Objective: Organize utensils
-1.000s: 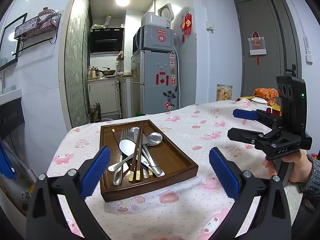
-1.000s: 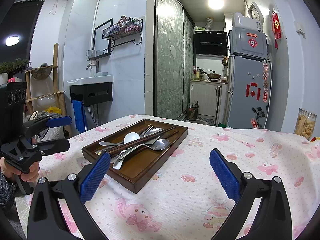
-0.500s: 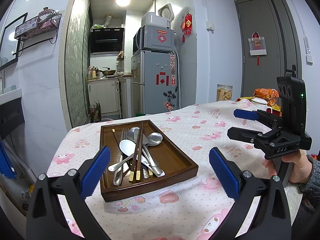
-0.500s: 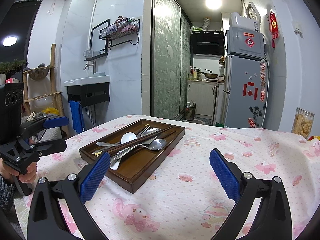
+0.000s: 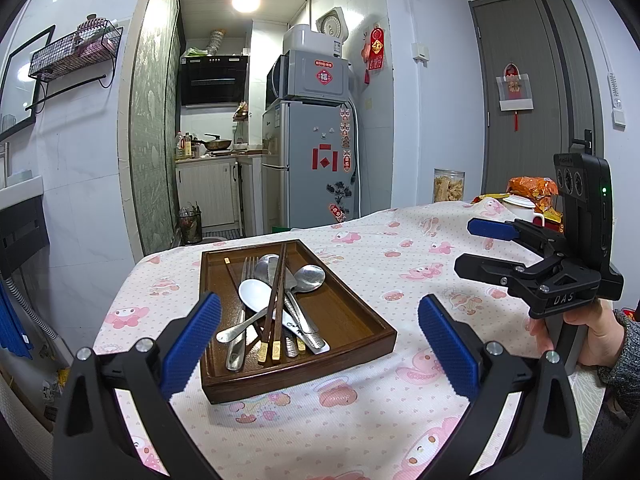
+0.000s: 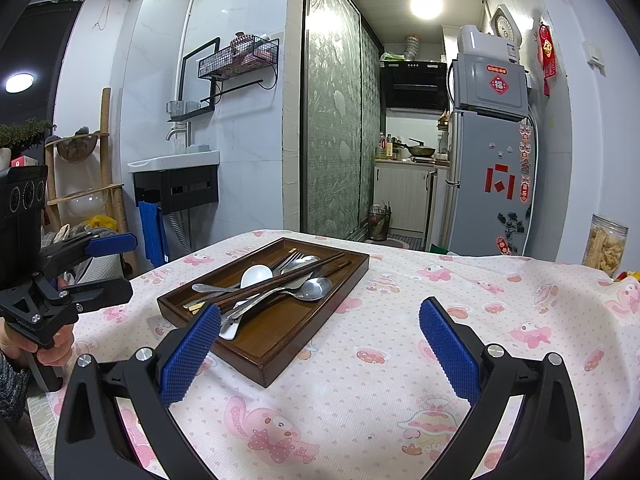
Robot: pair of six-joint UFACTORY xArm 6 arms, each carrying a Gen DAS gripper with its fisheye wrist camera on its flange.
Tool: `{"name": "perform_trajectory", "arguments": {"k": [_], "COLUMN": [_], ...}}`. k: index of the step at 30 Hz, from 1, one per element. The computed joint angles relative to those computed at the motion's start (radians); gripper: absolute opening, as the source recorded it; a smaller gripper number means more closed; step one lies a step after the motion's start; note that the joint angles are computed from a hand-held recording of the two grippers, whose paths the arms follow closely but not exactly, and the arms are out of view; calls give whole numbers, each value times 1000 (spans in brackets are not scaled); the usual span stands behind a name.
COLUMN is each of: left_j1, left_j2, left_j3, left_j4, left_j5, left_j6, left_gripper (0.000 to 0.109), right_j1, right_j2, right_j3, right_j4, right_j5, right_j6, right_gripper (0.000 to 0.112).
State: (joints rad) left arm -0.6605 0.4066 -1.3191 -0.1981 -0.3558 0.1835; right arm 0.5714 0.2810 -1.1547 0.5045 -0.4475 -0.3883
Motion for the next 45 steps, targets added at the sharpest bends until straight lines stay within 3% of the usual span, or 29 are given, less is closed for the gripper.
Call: {"name": "perform_trajectory", "arguments": {"k": [2,5,11,45], "left_j1": [3,-20,-33,-31], "left_j2": [-1,4,7,8], "left_j3": [1,-10,-20,-21], "left_j4": [6,-108,-187,-186], "left_j5": [0,-2,-4,-4], "left_j6": [-6,91,156,155], "left_gripper": [100,100,100,100], "right_j1": [0,0,0,0], "right_j2": [0,0,0,0], "right_j3": [0,0,0,1], "right_j4": [-1,-1,0,-1], "right_j5": [0,0,0,0], "right_j6": [1,1,0,1], "right_gripper": [100,100,100,100]}}
